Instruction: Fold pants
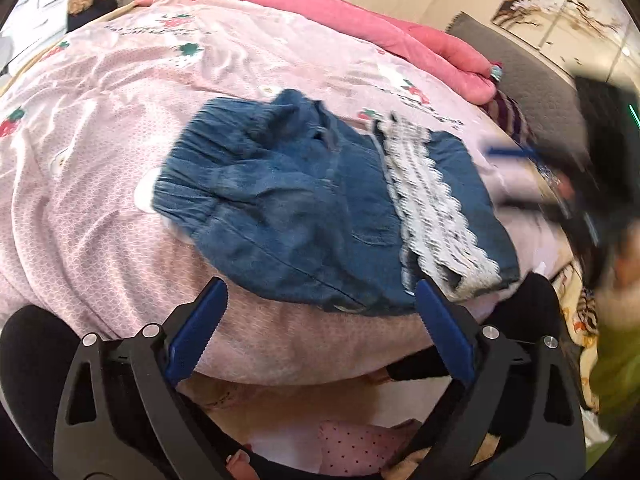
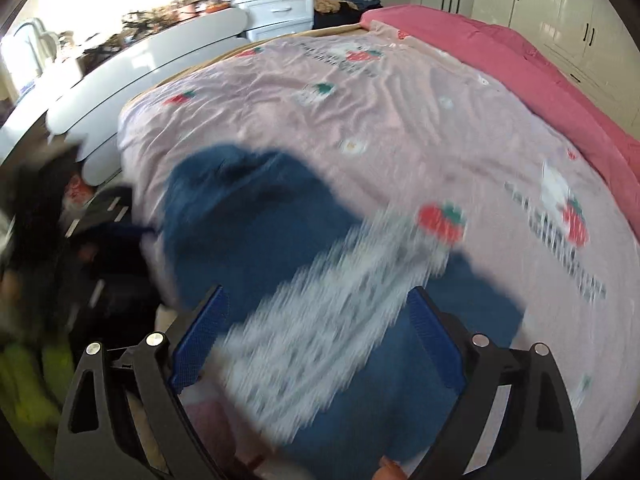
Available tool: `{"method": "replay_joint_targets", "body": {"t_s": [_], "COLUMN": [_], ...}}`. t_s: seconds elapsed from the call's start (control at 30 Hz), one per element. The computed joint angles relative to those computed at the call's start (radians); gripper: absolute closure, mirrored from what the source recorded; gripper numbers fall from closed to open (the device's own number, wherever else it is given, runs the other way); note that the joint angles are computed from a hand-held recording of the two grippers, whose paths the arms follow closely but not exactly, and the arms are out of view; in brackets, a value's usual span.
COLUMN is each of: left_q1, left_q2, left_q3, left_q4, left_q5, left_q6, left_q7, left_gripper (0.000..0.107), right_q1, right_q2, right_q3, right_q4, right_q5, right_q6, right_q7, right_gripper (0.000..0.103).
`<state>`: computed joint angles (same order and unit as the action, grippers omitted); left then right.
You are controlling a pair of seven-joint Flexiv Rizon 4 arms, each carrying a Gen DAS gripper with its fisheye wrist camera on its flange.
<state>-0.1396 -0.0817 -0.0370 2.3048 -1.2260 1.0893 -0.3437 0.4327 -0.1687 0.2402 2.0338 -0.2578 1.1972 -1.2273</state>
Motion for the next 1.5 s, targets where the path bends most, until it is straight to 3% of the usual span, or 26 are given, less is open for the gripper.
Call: {"method": "replay_joint_targets", "body": {"t_s": [0.13, 0.27, 0.37, 0.4, 0.5, 0.6, 0.77, 0.9, 1.0, 1.07, 1.3, 1.5], "left_q1": [0.011, 0.029, 0.054, 0.066, 0.079, 0.078, 0.079, 0.080, 0.087, 0.088, 0.102, 0.094], "left_q2": [-0.034, -0.068, -0.093, -0.103, -0.106, -0.096, -0.096, -0.094, -0.079, -0.070, -0.052, -0.078], "left_q3": [0.001, -0.004, -0.012, -0.012, -0.020, -0.024, -0.018, -0.013, -0.004, 0.003, 0.012, -0.002], "left_q4": [-0.021, -0.041, -0.066, -0.079, -0.092, -0.090, -0.091, -0.093, -0.084, -0.074, -0.069, -0.101], "left_q5": [0.023, 0.066, 0.060, 0.065, 0.063, 0.043, 0.054, 0.069, 0.080, 0.089, 0.102, 0.096], "left_q6": [0.039, 0.079, 0.055, 0.025, -0.005, -0.014, -0.052, -0.058, -0.068, -0.055, -0.104, -0.137], "left_q7": [-0.050, -0.107, -0.118, -0.132, -0.126, -0.105, -0.124, -0.137, -0.145, -0.152, -0.177, -0.192], "left_gripper": [0.015, 0.014, 0.014, 0.014, 0.015, 0.018, 0.018, 0.018, 0.017, 0.015, 0.014, 0.014], "right_q1": [0.030, 0.050, 0.063, 0.062, 0.043, 0.039, 0.053, -0.020, -0.018, 0.004, -0.047, -0.030], "right_q2": [0.046, 0.022, -0.009, -0.014, -0.016, -0.019, -0.067, -0.042, -0.023, -0.035, -0.217, -0.420], "right_q3": [-0.002, -0.019, -0.050, -0.051, -0.032, -0.023, 0.000, 0.102, 0.088, 0.045, 0.097, 0.095], "right_q4": [0.112, 0.140, 0.145, 0.140, 0.134, 0.127, 0.083, 0.017, -0.023, -0.059, -0.382, -0.701], "right_q5": [-0.119, -0.246, -0.363, -0.368, -0.298, -0.253, -0.187, 0.104, 0.146, 0.088, 0.241, 0.289], "right_q6": [-0.008, -0.001, 0.009, 0.005, 0.073, 0.136, 0.038, 0.059, 0.089, 0.096, -0.070, -0.341], "right_q7": [0.067, 0.118, 0.204, 0.215, 0.230, 0.208, 0.118, -0.068, -0.141, -0.138, -0.388, -0.509], "right_gripper": [0.034, 0.053, 0.089, 0.095, 0.095, 0.095, 0.088, 0.056, 0.040, 0.034, 0.020, 0.018]}}
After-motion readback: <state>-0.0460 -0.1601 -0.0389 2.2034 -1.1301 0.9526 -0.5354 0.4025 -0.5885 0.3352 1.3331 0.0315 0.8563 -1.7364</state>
